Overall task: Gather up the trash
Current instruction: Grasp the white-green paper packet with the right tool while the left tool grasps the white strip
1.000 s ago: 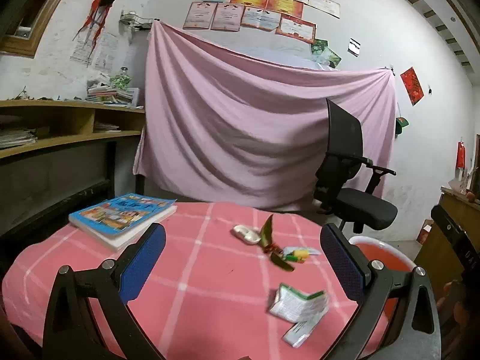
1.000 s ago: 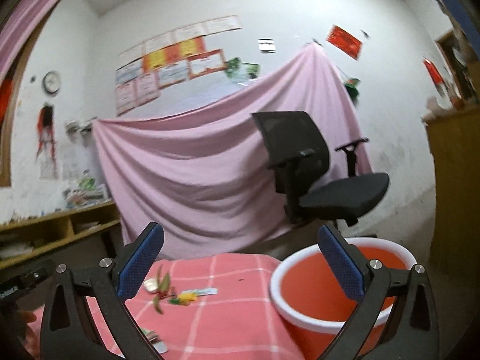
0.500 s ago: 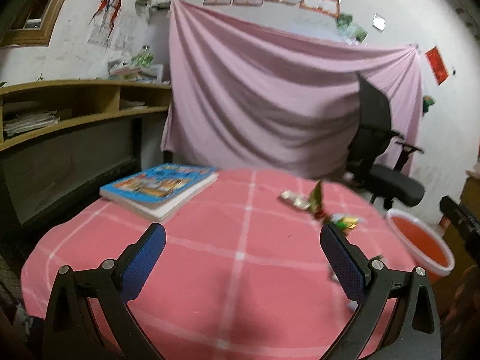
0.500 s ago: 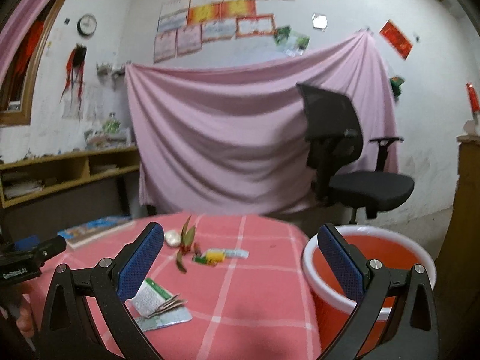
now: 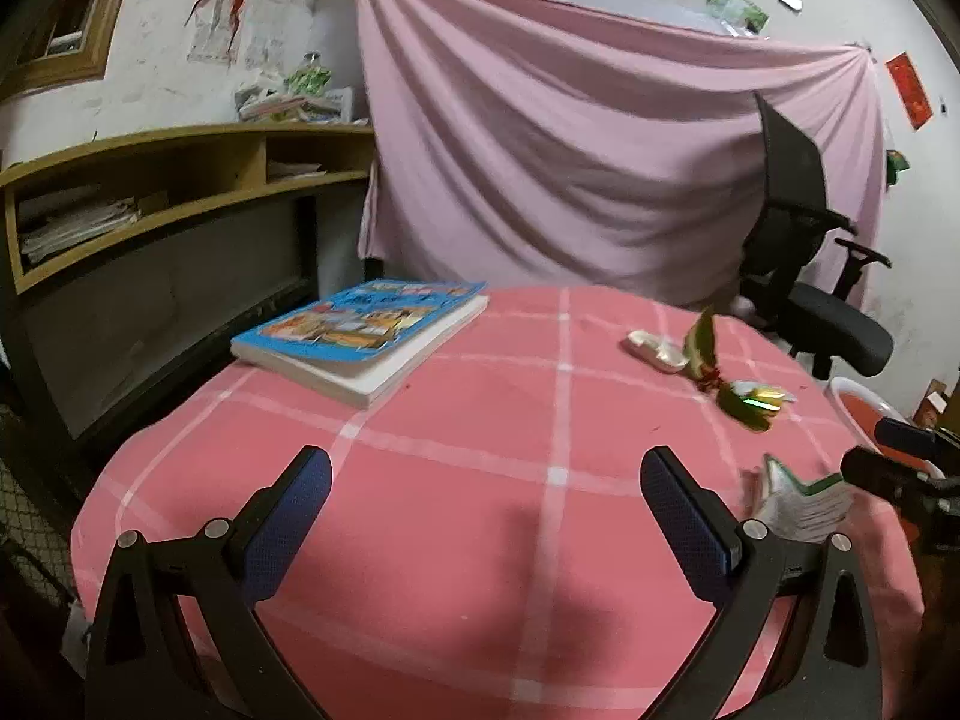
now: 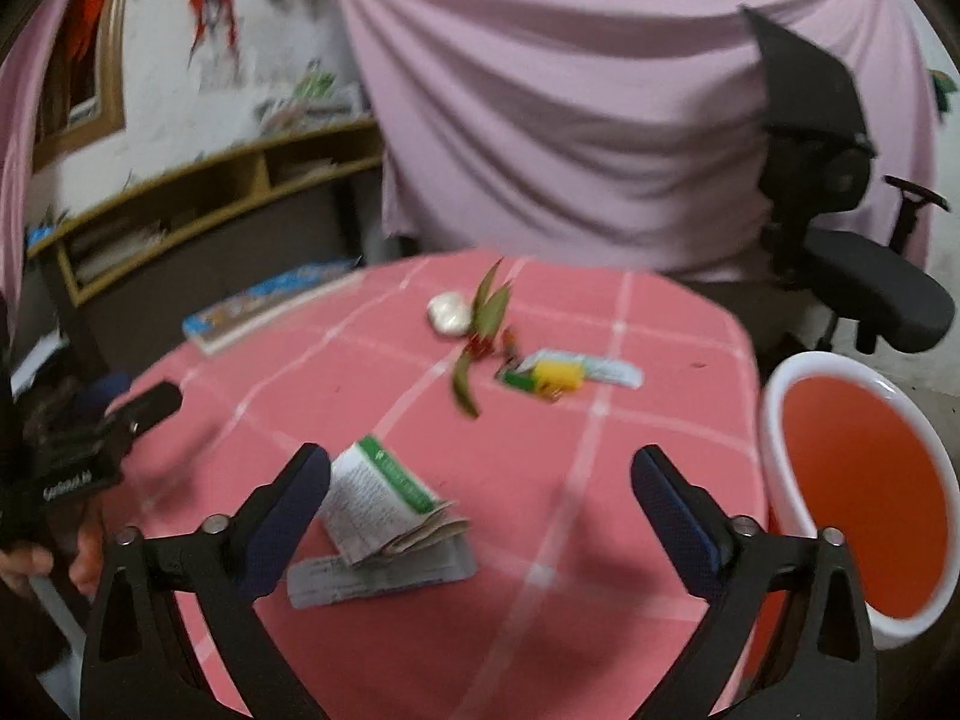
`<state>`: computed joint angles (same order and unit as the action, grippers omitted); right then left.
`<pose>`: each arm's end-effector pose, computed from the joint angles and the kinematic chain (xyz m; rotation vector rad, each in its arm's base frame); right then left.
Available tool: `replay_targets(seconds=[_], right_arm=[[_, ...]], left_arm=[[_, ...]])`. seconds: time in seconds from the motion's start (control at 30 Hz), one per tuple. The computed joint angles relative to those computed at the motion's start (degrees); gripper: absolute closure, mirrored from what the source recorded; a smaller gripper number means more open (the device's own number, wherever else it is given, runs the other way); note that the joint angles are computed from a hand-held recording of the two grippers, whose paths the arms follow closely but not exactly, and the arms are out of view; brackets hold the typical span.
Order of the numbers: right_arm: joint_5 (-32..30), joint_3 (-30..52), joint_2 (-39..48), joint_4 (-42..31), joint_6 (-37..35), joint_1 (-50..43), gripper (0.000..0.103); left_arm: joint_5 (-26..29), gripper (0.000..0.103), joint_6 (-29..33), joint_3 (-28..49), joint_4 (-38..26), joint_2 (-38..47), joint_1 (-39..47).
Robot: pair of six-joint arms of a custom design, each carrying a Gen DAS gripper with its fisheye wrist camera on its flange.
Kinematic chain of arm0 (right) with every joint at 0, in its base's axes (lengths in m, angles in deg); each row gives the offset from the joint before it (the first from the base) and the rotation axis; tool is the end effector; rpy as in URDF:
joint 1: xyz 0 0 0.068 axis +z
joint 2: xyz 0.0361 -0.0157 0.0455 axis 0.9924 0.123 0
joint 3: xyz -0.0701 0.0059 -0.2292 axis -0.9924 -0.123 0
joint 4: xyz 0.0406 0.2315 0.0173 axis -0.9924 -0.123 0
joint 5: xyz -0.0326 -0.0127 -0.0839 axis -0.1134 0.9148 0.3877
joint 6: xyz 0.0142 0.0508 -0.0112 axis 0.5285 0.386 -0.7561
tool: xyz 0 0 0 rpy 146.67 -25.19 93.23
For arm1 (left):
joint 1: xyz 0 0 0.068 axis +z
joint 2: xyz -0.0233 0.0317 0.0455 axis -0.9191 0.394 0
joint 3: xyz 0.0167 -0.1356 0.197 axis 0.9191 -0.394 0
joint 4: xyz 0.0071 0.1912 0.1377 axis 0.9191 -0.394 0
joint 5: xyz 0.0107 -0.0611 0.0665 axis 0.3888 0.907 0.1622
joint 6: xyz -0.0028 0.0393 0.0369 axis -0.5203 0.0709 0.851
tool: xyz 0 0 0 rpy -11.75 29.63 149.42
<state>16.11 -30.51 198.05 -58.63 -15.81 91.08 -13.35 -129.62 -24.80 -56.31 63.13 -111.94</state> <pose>0.3182 0.0570 0.0777 -0.5538 2.1774 0.3390 0.2693 -0.2357 0.0639 -0.2771 2.0876 0.0169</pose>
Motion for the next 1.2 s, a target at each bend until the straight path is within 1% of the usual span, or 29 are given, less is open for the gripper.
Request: replay_targets(seconds=[0.17, 0.3, 0.33, 0.37, 0.4, 0.43, 0.5, 0.57, 0.6, 0.63, 0.67, 0.83, 0.93, 1.03, 1.1, 1.17, 1.2], right_arm=[[2.12, 4.39, 2.26, -7.97, -4.32, 2.98, 0.009], [3.02, 10.67, 6.09, -16.48, -7.47, 4.93, 0.009], [3.36, 11.87, 6.91, -18.03, -7.74, 5.23, 0.011], [3.44, 13.10, 7.66, -19.46, -7.94, 5.39, 0.016], [3.56, 13.84, 8.11, -20.41, -7.97, 5.41, 0.017], [3.58, 13.92, 8.19, -20.46, -7.75, 5.29, 0.017], [3.61, 13.31, 7.76, -19.65, -6.63, 4.65, 0.025], [2.74, 13.30, 7.61, -19.33, -5.13, 3.60, 0.040], [1.49, 13.56, 7.72, -19.40, -4.27, 2.56, 0.043], [-0.19, 13.90, 7.93, -19.52, -3.23, 1.37, 0.050], [-2.26, 14.32, 8.27, -19.71, -1.91, -0.15, 0.053], [-10.20, 16.97, 10.61, -20.57, 4.09, -6.24, 0.054], [-10.50, 16.29, 10.20, -19.52, 5.61, -7.85, 0.054], [-8.72, 14.54, 8.91, -18.27, 4.38, -8.77, 0.054], [-7.32, 12.94, 8.22, -16.80, 2.48, -9.96, 0.054], [-6.41, 11.81, 8.02, -15.37, 0.90, -10.69, 0.054], [-6.65, 11.22, 7.97, -14.73, 0.06, -11.21, 0.054]], left_arm=[[2.73, 0.002, -2.40, 1.47, -4.14, 0.70, 1.69], [6.01, 0.002, -4.32, 2.66, -6.46, 1.55, 2.91], [6.51, 0.002, -4.87, 2.83, -6.83, 1.63, 2.96], [7.20, 0.002, -5.21, 2.80, -6.83, 1.67, 3.14], [7.61, 0.002, -5.34, 3.04, -6.92, 1.76, 3.23], [8.01, 0.002, -5.47, 3.02, -6.75, 1.78, 3.28], [8.55, 0.002, -5.35, 2.66, -6.08, 1.61, 3.19], [9.17, 0.002, -4.92, 2.24, -5.04, 1.35, 2.76], [9.58, 0.002, -4.40, 2.01, -4.33, 1.26, 2.59], [10.07, 0.002, -4.03, 1.90, -3.80, 1.12, 2.43], [10.63, 0.002, -3.88, 2.00, -3.45, 1.04, 2.29], [17.08, 0.003, -2.02, 2.02, 1.78, 1.12, 1.95], [18.95, 0.003, 1.56, 3.60, 3.19, 1.67, 0.89], [20.99, 0.003, 6.78, 6.73, 2.53, 3.12, -0.54], [22.81, 0.008, 10.04, 9.63, 0.80, 4.60, -1.23], [24.99, 0.020, 12.49, 12.49, -1.21, 6.23, -1.73], [25.98, 0.022, 13.27, 13.82, -2.34, 6.94, -1.88]])
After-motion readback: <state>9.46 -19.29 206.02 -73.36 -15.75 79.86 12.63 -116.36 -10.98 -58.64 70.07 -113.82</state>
